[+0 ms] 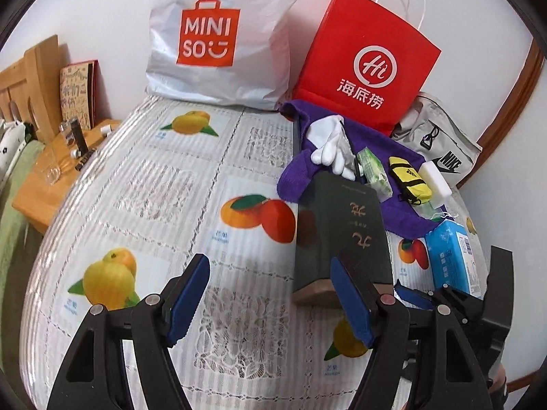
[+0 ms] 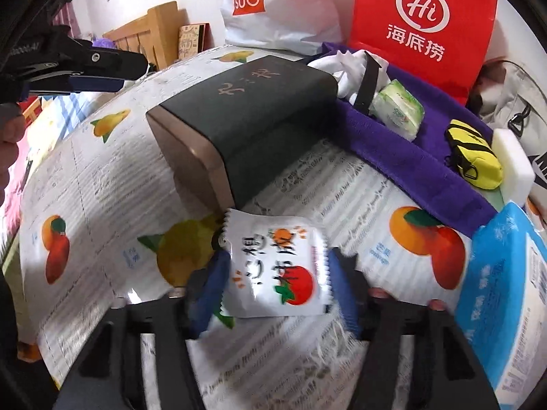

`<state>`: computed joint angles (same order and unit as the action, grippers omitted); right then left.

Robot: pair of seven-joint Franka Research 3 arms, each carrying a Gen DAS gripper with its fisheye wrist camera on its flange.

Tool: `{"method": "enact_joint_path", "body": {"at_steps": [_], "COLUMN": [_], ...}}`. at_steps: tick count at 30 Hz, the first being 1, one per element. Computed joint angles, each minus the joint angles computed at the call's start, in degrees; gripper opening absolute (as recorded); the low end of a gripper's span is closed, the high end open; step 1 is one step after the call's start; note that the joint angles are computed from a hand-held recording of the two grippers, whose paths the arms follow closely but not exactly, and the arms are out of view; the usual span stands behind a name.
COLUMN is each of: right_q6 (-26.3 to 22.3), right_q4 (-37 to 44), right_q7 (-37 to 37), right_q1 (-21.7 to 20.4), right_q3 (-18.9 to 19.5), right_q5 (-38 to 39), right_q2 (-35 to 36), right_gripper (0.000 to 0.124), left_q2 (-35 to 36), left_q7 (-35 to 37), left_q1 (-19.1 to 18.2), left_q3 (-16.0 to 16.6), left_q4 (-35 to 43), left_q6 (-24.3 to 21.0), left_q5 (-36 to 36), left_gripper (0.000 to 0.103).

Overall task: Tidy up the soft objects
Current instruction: 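Grasp the white tomato-print snack packet with the right tool, then grasp the black strap with the left tool while the right holds the snack packet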

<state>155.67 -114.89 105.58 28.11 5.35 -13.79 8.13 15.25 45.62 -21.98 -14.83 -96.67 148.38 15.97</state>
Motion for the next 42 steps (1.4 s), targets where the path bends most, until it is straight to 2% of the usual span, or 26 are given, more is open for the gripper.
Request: {"method": "enact_joint_path", "body": {"at_steps": [4, 10, 17, 19, 21, 24, 25, 30, 33, 36, 42], "right_q6": [0.1, 2.1, 3.5, 4.1, 4.6, 4.9, 5.1, 5.8, 6.4, 7.2, 8.7], "right_q4": [-2.5, -8.4, -15.8, -18.4, -20.9, -23.5, -24.8, -29.2, -31.2, -32.4, -33.5], "right_q7": [-0.2, -0.8, 7.5, 10.2, 12.6, 16.1, 16.6, 17.1, 16.6, 15.5, 13.7], "right_q1": [-0.2, -1.0, -2.7, -3.7, -4.9, -7.5, -8.0, -10.4, -11.2, -11.5, -11.9], "right_q3": [0.5, 2.2, 4.5, 5.5, 6.3, 7.9, 8.1, 9.8, 10.4, 10.3, 10.5], "right_q5": [0.9, 5.4, 1.7, 0.0, -0.3, -1.7, -1.5, -0.5, 0.8, 2.7, 5.3], "right_q2": [-2.0, -6.6, -13.0, -15.5, -18.0, -21.0, -22.3, -27.0, -28.7, -29.2, -29.3], "right_gripper": [0.034, 0.026, 0.025, 0.025, 0.024, 0.024, 0.024, 0.024, 0.024, 0.024, 0.024], "left_q2": [-0.8, -3.2, -2.7, -2.0, -0.7, 2.1, 3.0, 6.5, 8.2, 9.1, 9.9], "left_q7": [0.2, 1.2, 6.6, 6.8, 7.2, 7.8, 8.0, 7.5, 6.9, 3.9, -1.0], "left_q1": [0.2, -0.1, -1.0, -1.9, -2.8, -4.3, -4.8, -7.4, -8.4, -10.6, -12.4], "left_q3": [-0.5, -1.3, -3.4, -3.4, -3.5, -3.4, -3.4, -2.2, -1.4, 0.7, 2.2], "left_q4": [-1.9, -5.5, -7.6, -7.3, -6.3, -3.6, -2.5, 1.2, 3.2, 4.8, 6.7], "left_q6": [0.7, 2.2, 5.3, 5.9, 6.2, 5.5, 4.8, 4.2, 3.5, 2.3, -0.4], "left_q5": [-1.4, -1.9, -5.3, -4.6, -3.9, -2.3, -1.8, 1.0, 2.8, 7.1, 12.1], "left_gripper": [0.071, 0.071, 0.069, 0.064, 0.063, 0.052, 0.051, 0.046, 0.037, 0.032, 0.024]}}
